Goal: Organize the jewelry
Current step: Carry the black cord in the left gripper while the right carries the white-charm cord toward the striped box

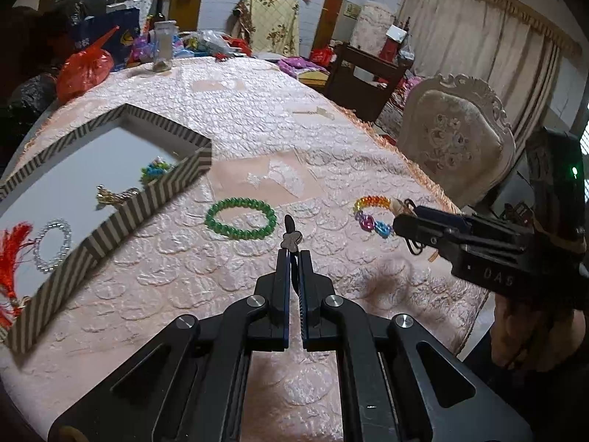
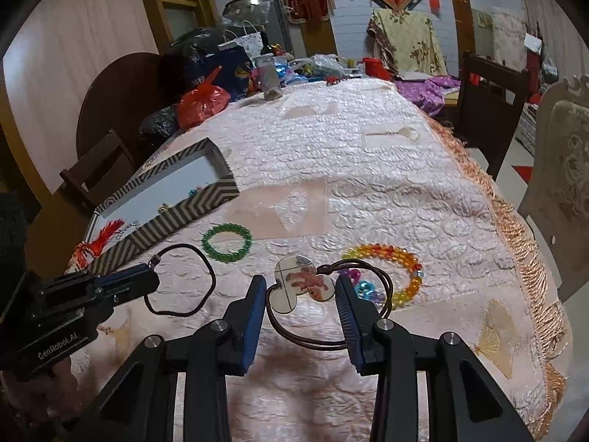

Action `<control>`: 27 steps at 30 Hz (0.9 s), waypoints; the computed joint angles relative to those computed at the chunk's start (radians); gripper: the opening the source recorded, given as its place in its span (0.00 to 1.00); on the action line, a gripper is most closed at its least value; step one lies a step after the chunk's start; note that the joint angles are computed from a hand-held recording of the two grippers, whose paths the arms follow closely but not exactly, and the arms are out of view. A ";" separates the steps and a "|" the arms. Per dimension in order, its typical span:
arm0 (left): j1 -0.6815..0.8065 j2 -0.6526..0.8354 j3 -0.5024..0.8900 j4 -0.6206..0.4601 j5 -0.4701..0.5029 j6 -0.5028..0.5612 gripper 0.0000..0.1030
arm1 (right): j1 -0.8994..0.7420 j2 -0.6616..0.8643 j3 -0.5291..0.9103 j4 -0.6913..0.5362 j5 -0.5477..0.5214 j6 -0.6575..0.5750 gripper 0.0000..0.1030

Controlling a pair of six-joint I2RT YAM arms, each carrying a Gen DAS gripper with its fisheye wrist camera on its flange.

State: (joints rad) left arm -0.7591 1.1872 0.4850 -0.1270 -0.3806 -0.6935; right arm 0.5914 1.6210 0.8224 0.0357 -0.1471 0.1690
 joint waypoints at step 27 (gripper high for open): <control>0.041 -0.264 -0.023 -0.217 -0.052 -0.053 0.02 | 0.125 -0.056 0.055 -0.074 0.113 0.016 0.36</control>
